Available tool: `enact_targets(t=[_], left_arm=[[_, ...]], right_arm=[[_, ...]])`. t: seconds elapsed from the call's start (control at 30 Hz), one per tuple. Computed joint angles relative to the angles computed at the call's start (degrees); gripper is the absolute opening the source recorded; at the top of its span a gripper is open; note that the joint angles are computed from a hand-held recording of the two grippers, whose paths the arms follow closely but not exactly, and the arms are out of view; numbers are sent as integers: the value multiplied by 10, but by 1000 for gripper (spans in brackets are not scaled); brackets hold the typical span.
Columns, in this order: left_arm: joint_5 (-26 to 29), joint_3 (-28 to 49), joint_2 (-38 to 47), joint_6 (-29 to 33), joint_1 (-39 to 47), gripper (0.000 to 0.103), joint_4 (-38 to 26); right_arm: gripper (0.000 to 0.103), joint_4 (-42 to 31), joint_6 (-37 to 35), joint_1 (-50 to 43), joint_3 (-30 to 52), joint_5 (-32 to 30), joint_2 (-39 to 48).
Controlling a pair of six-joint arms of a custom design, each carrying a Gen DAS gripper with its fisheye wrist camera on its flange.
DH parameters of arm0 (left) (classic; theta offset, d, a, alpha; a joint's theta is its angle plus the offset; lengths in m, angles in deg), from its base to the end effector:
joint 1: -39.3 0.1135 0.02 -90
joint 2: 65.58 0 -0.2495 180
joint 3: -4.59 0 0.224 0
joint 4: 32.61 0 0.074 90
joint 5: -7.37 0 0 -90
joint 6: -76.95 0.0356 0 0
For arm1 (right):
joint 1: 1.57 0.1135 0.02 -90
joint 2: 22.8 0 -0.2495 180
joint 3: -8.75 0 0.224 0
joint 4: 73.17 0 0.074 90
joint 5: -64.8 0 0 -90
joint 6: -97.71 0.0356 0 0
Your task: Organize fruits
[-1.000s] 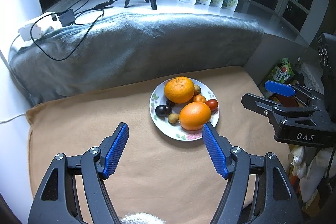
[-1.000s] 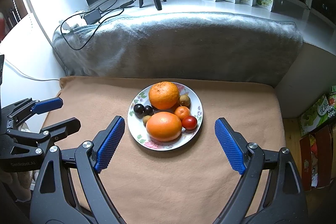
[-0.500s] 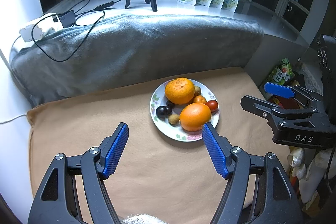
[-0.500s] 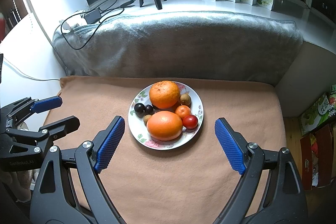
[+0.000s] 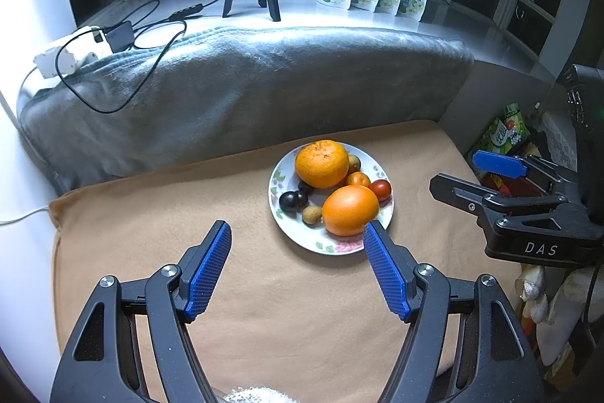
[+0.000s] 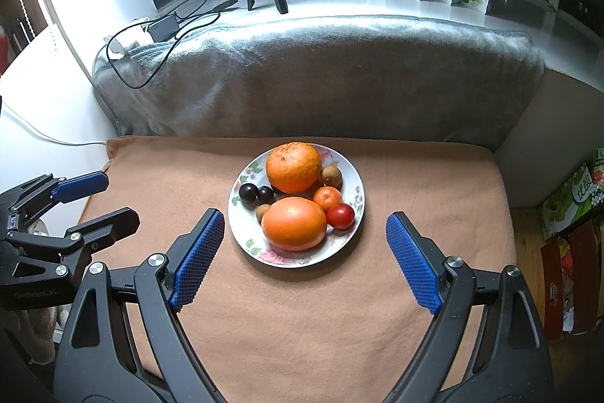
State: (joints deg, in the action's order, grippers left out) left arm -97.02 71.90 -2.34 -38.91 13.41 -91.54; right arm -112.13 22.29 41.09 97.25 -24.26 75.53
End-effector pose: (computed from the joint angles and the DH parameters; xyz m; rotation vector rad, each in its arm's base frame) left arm 0.1780 -0.0765 0.2635 -0.0986 2.4841 -0.0611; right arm 0.2571 0.2361 0.2397 -0.5916 2.3972 0.4269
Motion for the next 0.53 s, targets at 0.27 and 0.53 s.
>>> enact_targets(t=[0.27,0.53], left_arm=[[0,0,1,2,1,73,1],[-8,-3,2,-1,-2,73,5]], right_arm=[[90,5,1,-2,-4,-1,1],[90,11,4,-3,-12,0,2]])
